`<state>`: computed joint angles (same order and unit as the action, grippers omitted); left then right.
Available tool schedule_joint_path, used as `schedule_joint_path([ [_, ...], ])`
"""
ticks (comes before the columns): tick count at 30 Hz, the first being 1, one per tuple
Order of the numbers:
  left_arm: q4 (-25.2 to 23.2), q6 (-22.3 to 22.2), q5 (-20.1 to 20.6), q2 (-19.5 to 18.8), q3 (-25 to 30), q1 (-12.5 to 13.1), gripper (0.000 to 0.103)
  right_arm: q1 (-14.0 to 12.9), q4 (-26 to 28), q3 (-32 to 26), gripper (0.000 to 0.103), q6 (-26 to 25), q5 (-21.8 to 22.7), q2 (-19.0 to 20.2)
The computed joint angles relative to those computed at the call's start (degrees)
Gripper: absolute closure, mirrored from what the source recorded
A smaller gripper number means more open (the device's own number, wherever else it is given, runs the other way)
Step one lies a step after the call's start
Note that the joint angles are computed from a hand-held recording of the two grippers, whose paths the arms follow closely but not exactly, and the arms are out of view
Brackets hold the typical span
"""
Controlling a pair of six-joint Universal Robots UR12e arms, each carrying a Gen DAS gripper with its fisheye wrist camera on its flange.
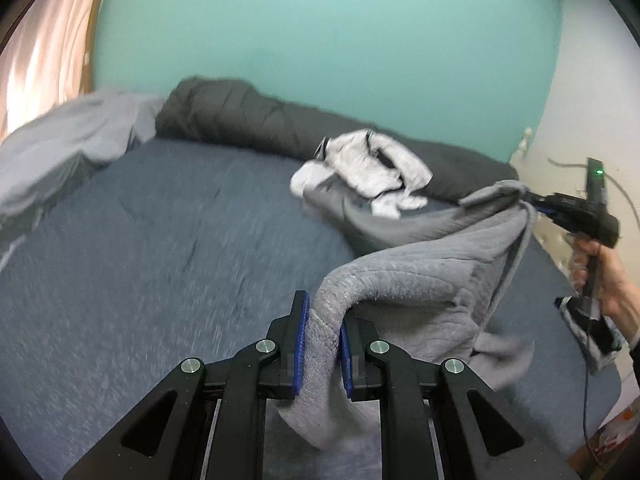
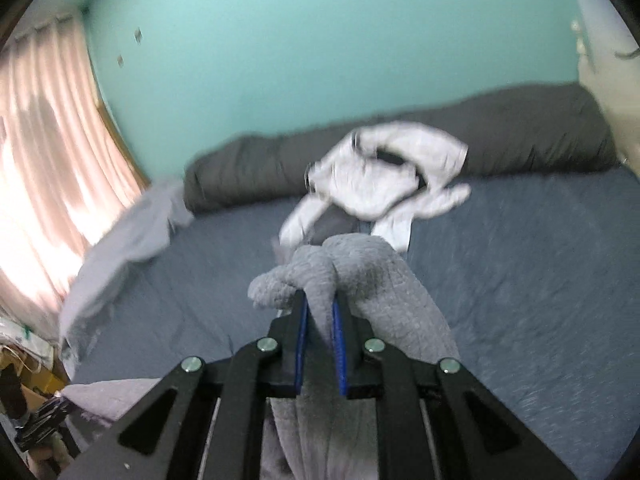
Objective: Fold clothes
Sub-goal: 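Grasp the grey sweater with the right gripper and lift it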
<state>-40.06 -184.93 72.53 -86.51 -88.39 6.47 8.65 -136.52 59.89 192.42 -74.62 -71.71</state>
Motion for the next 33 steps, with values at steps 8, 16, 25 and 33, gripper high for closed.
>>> schedule_joint_path([
  [8, -0.42, -0.02, -1.0, -1.95, 7.43, -3.87, 0.088, -4.23, -2.46, 2.43, 0.092, 1.23, -0.06, -7.16],
  [16, -0.54, 0.99, -2.26, -4.67, 14.29, -8.95, 0.088, -8.82, -4.96, 4.73, 0.092, 1.31, -0.28, -12.84],
  [25, -2.47, 0.86, -2.33, -5.64, 15.0, -11.38, 0.088, -13.14, -6.03, 10.45, 0.097, 2.48, 1.88, -16.94],
  [33, -7.36, 2.41, 3.09, -5.93, 11.11, -11.69, 0.089, -13.18, -1.12, 17.2, 0.097, 1.13, 1.99, -17.57],
])
